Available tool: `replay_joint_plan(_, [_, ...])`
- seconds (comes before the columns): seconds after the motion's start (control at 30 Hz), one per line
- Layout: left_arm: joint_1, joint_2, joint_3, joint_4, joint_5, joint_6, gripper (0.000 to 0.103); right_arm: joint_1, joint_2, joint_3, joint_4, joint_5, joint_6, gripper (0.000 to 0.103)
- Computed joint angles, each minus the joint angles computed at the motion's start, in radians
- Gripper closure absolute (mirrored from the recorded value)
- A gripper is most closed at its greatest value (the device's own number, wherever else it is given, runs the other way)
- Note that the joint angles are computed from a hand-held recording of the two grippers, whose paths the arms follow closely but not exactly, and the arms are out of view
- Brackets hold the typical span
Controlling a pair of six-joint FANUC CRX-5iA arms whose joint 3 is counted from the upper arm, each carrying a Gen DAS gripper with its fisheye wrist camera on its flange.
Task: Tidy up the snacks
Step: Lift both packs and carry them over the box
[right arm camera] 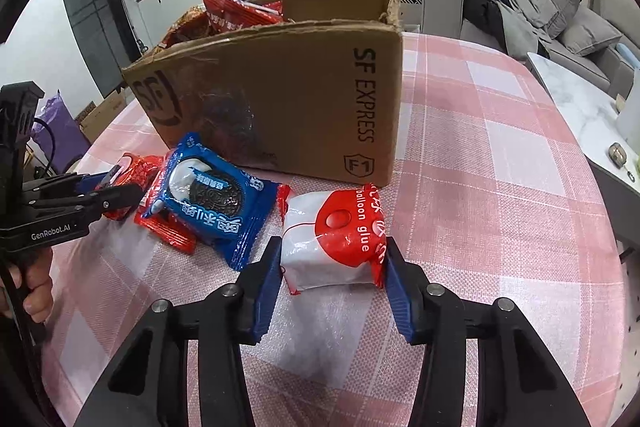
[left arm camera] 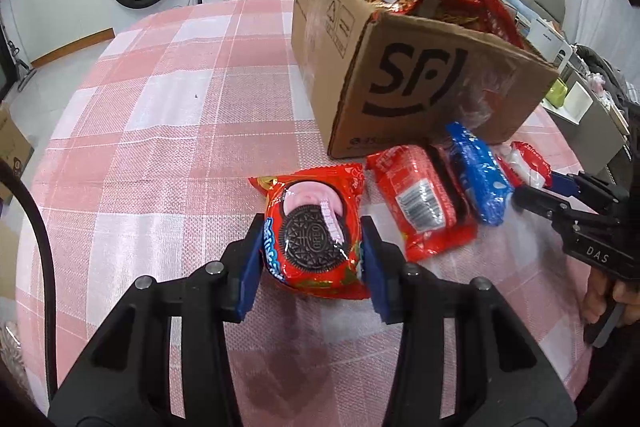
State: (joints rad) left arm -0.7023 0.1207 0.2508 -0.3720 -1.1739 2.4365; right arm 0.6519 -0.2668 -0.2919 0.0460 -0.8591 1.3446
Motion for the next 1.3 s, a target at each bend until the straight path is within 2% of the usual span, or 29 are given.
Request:
replay_joint_plan(0.33, [-0.058, -0.025, 0.034, -0.066, -0.014, 0.037, 0.062, 0.011, -0.088, -0.038, 0.016, 0.023, -0.027, 0.055])
replay_joint_plan(0.77, [-0.153, -0.028, 0.164, -0.179, -0.09, 0.061, 0.062, 0.057, -0.199, -0.044, 0.082, 0.046, -0.08, 0.055])
replay_joint_plan(1.0, [-0.172, -0.004, 0.248, -0.213, -0.117, 0.033, 0.062, 0.066, -0.209, -0.016, 0.1, 0.058, -0.089, 0.055])
replay_joint_plan(1.3, [-0.145, 0.034, 0.325, -0.2, -0.111, -0.02, 0.062, 0.042, -0.158, 0.052, 0.082, 0.069, -0.068, 0.055])
